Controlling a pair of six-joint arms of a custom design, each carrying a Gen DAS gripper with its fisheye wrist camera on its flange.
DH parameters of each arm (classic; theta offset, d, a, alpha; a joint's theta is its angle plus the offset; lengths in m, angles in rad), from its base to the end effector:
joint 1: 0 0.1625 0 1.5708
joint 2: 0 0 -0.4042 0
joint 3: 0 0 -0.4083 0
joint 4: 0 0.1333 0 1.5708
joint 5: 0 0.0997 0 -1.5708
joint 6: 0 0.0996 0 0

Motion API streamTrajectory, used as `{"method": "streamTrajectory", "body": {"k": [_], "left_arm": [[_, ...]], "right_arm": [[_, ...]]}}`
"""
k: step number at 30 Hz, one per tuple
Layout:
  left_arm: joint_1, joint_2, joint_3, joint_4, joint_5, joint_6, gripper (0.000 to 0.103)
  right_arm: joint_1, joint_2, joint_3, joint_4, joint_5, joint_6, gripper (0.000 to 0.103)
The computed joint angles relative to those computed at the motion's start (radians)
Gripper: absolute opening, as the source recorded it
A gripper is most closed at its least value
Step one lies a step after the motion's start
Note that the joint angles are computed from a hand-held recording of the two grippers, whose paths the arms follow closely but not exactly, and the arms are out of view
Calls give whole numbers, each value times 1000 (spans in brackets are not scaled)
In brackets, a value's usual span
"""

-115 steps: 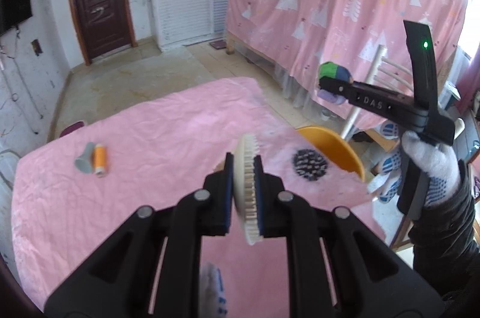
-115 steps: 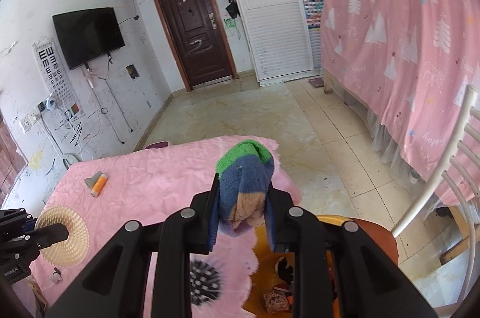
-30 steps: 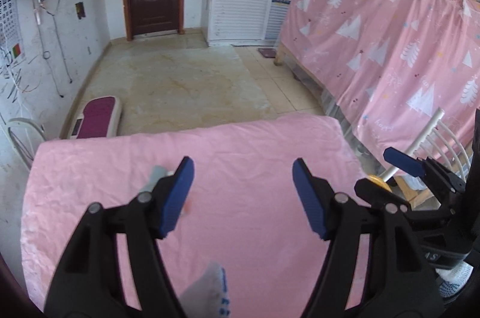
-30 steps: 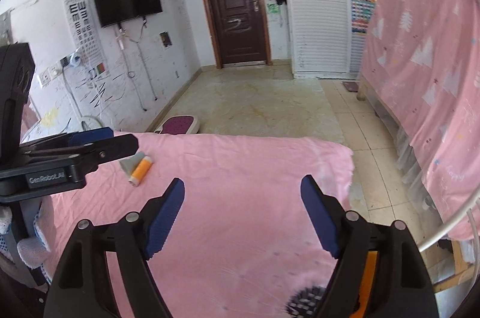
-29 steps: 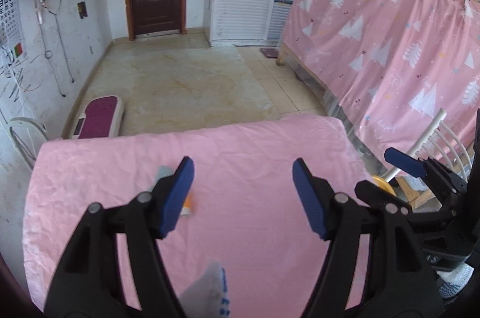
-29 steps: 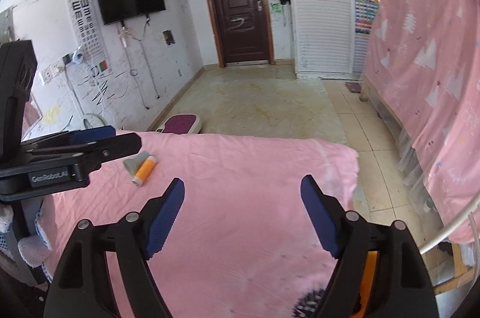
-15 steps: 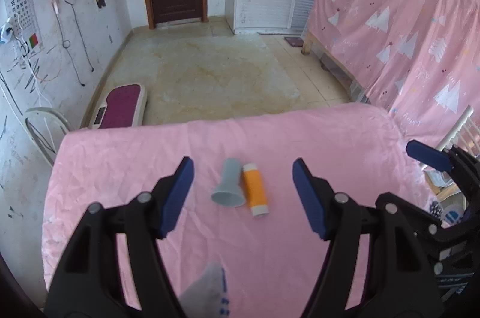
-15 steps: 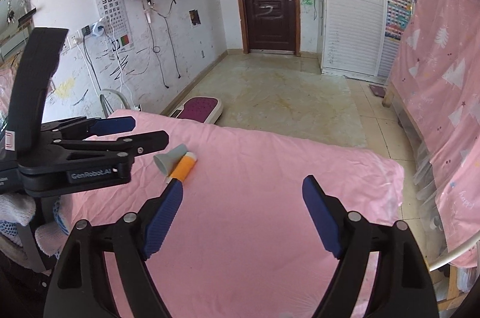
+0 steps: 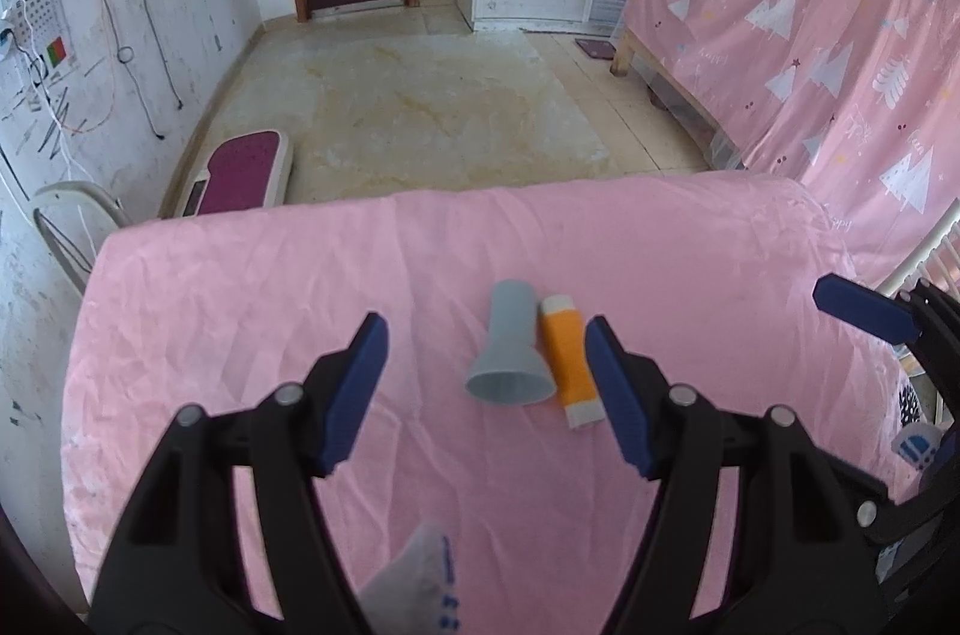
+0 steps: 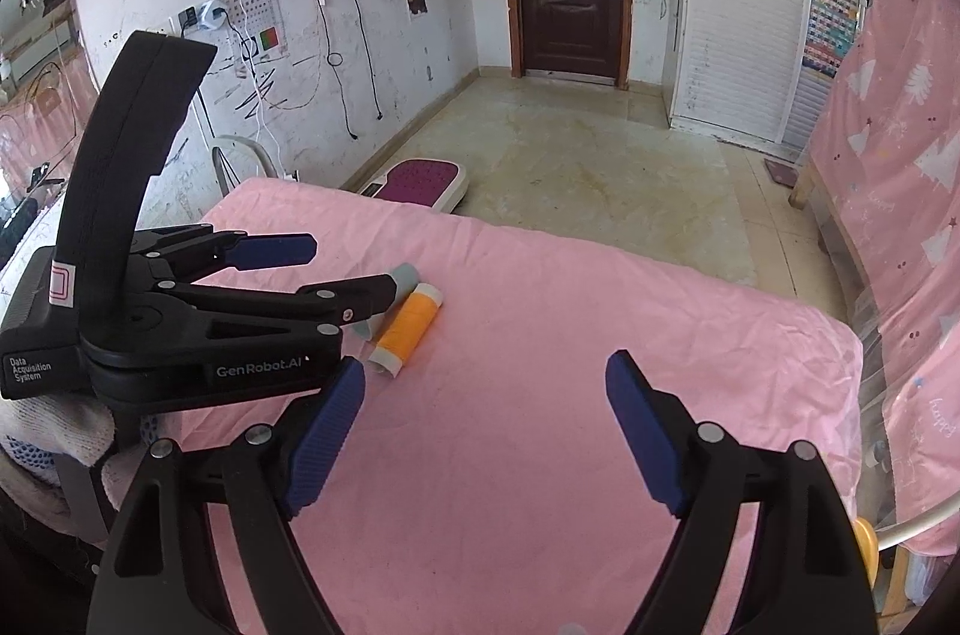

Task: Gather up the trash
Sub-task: 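Grasp the grey cone with the left gripper while the right gripper grasps the orange spool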

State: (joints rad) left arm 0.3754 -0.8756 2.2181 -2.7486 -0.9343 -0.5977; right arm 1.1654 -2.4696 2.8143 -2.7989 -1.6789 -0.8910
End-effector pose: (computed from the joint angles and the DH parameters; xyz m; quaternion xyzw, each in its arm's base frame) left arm -0.3356 -0.3391 -0.0202 0.3033 0.8970 -0.1948 0.2557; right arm 0.0307 -0.2392 0.2904 0.1946 -0.8818 0.3108 0.2966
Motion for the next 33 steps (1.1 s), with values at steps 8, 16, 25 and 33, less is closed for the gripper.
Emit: {"method": "streamTrajectory", "body": {"k": [8, 16, 25, 33], "left_arm": [[29, 14, -3, -15, -32, 31, 59], [65, 14, -3, -18, -71, 48, 31], [78, -59, 41, -50, -42, 23, 31], [94, -96, 58, -80, -32, 8, 31]], "right_arm": [[-3, 127, 4, -135, -56, -11, 73], [60, 293, -13, -248, -115, 12, 73], [137, 495, -31, -386, -166, 42, 73], [175, 647, -59, -481, -206, 65, 55]]}}
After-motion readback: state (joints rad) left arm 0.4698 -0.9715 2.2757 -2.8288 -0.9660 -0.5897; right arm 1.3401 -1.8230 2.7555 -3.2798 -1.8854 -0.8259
